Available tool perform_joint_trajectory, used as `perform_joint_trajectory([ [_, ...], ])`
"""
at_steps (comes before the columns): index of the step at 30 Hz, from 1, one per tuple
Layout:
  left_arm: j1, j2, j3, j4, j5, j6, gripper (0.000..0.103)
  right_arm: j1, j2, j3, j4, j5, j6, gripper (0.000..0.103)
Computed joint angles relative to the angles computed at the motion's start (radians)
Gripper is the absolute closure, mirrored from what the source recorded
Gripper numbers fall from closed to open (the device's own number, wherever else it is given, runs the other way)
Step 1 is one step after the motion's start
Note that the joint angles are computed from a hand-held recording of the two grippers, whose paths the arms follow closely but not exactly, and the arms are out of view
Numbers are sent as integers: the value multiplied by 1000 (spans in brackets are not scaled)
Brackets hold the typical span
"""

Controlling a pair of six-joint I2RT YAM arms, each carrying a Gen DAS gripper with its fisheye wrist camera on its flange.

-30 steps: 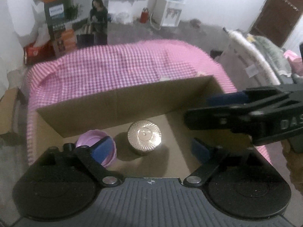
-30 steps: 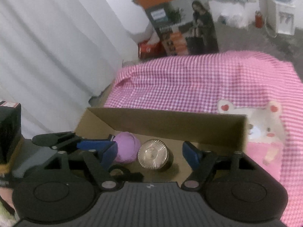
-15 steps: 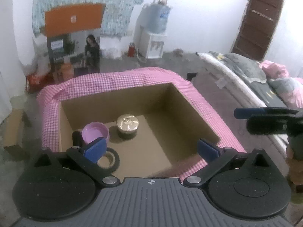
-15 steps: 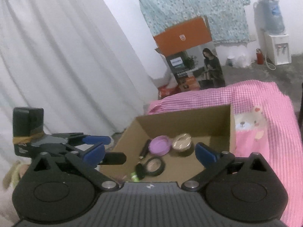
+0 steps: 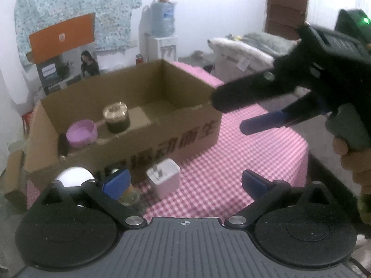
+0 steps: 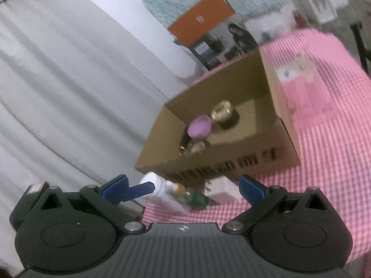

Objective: Organize rigid objects
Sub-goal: 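Move the right gripper to the white charger plug and grasp it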

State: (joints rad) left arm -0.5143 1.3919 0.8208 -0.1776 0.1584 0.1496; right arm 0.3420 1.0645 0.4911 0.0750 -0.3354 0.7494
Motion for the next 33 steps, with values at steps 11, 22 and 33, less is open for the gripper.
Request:
perform_joint_trajectory([
  [11, -37, 130, -10, 58, -52, -3, 5, -80, 331, 20, 215, -127, 88, 13],
  [22, -45, 228, 53, 50, -74, 11, 9, -85, 549, 137, 226, -168, 37, 46],
  [33, -52, 239, 66, 41, -28, 11, 10, -75, 593, 189, 185, -168, -34, 74],
])
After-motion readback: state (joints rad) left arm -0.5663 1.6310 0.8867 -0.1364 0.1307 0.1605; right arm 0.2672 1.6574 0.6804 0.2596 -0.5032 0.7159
